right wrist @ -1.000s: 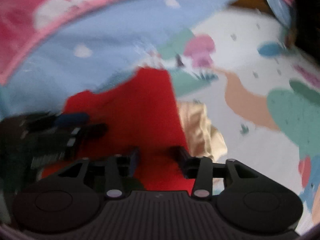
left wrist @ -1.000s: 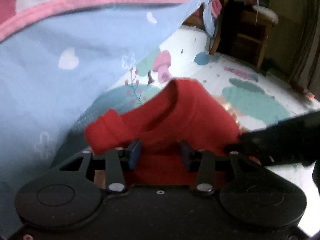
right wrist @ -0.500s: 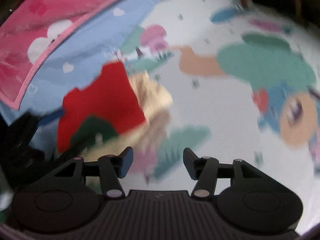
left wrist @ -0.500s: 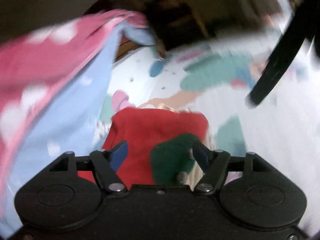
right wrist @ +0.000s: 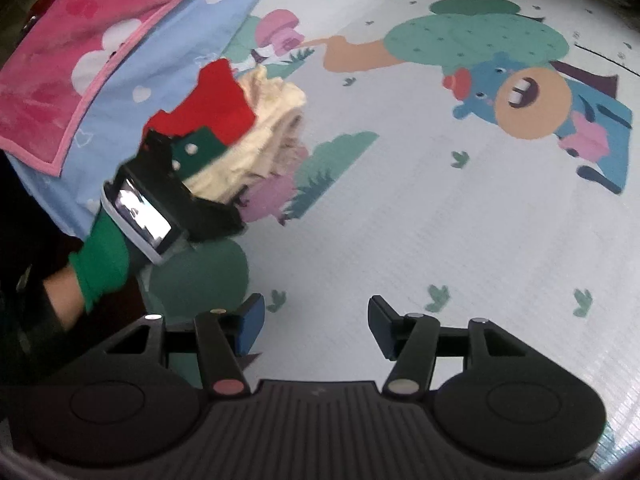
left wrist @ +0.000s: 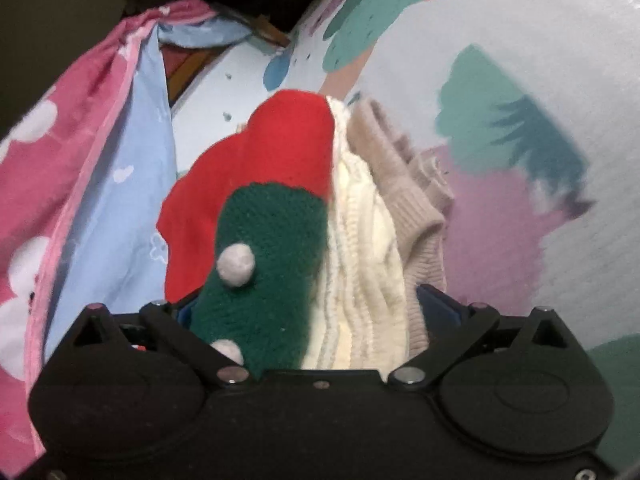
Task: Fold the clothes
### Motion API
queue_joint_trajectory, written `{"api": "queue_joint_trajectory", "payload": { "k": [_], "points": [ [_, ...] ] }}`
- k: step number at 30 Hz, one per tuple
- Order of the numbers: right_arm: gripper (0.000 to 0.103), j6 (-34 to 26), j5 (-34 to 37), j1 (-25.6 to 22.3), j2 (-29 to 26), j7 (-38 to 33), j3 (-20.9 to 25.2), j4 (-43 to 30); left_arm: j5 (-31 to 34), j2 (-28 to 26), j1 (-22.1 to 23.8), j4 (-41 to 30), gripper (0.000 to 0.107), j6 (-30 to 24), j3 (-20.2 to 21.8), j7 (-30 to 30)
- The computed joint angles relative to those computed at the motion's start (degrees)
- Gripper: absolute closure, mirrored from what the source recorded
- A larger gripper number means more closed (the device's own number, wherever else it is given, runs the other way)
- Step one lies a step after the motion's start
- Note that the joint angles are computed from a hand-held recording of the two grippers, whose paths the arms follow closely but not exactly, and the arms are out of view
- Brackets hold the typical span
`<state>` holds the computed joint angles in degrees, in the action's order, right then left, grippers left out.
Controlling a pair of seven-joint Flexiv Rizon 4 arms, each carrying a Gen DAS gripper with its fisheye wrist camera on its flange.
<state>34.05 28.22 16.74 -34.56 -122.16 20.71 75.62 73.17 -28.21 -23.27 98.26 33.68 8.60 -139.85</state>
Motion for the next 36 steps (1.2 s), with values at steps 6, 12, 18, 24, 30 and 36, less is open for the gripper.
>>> {"api": "queue_joint_trajectory", "payload": {
  "k": [6,12,18,24,30,36],
  "points": [
    [0.045,0.4,1.3,-1.0,-0.5,0.1,0.1,-0.9,-3.1,0.0,2.2,-1.9,0.006,1.6,0.0,5.6],
    [0.031,1.0,1.2,-1.2,1.2,-0.2,-0.1,-0.9,-5.6,5.3,0.6,-0.3,0.005,-0.2,-0.6,4.7],
    [0.016,-0.6,-1.8,-1.1,3.8,2.9,-2.4,-3.6,-11.5,11.8,4.3,-1.2,0.005,7.5,-3.1,-1.7],
    [0.006,0.8,-10.9,0.3,6.9,9.0,-6.8,-7.7,-25.9,12.3,8.8,-10.3,0.005,23.0,-5.8,1.2],
    [0.0,4.9,-15.0,-2.4,11.2,11.8,-9.1,-8.6,-39.9,7.3,5.9,-28.2,0.005,17.9,-10.2,16.0],
    [0.0,7.3,-16.0,-6.6,15.8,10.6,-10.3,-6.9,-41.6,-2.8,-3.7,-53.5,0.005,1.6,-9.8,24.2]
  ]
}}
